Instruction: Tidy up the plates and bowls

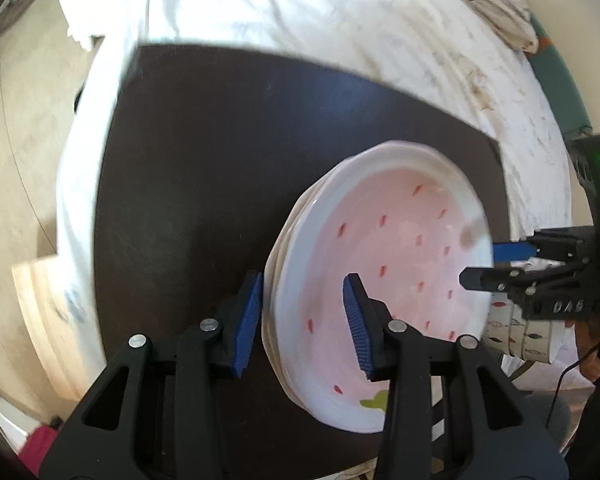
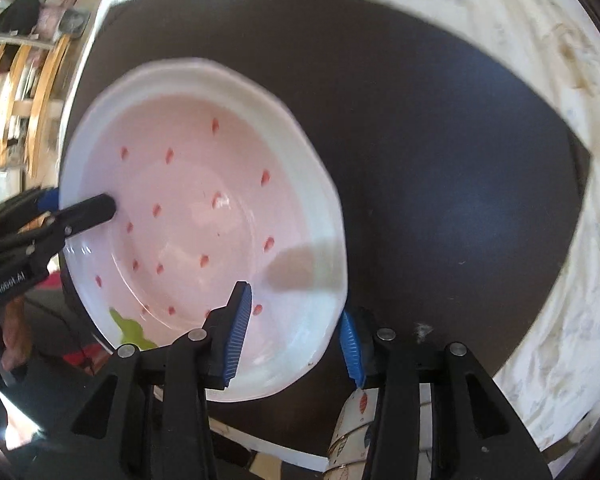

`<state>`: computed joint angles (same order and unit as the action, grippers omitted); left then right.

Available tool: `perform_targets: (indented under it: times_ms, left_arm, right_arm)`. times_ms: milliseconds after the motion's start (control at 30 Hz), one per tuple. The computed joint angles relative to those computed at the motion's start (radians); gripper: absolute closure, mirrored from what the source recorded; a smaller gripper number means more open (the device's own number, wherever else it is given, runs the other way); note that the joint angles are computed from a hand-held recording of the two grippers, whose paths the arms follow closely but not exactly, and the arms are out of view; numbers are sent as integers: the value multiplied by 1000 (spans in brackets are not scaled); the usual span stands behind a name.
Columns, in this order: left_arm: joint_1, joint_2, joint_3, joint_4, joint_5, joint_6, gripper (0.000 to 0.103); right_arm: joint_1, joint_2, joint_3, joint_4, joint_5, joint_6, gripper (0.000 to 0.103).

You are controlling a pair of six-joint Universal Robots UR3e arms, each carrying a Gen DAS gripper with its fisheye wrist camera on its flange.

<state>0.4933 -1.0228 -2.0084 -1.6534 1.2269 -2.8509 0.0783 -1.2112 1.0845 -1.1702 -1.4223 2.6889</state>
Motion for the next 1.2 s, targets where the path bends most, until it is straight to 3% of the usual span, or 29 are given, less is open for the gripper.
perform_targets:
  times_ms: [67,233,367,433,533,667,833,967,1200]
  left_arm:
    - [11,36,28,-23,5,-10,57]
    - [-54,66,83,-7,6,-138,22]
    - [-129,61,121,-2,-30,-209,22]
    - [-191,53,133,27,-38,-266,22]
    - [-319,6,147,102,-61,-379,22]
    - [-544,-122,184,254,-27,-545,21]
    - [-710,-260,211,386,-13,-704,22]
    - [-783,-357,223,472,-20,-782,21]
    - [-893,-512,305,501,40,-818,23]
  right_arm:
    - [-27,-28,-16,7,26,10,44]
    - [-208,-200,50,8,160,2,35]
    - [-382,-357,143,32,232,-43,34]
    - [-502,-433,176,77,275,-95,27]
    - [-692,-559,253,161,304,-210,23]
    - [-877,-652,296,254,284,-318,23]
    - [-1056,-671,377,268,219,-426,22]
    - [-1084,-642,473,227,184,-414,22]
    - [-1118,-633,645,156,165,-426,22]
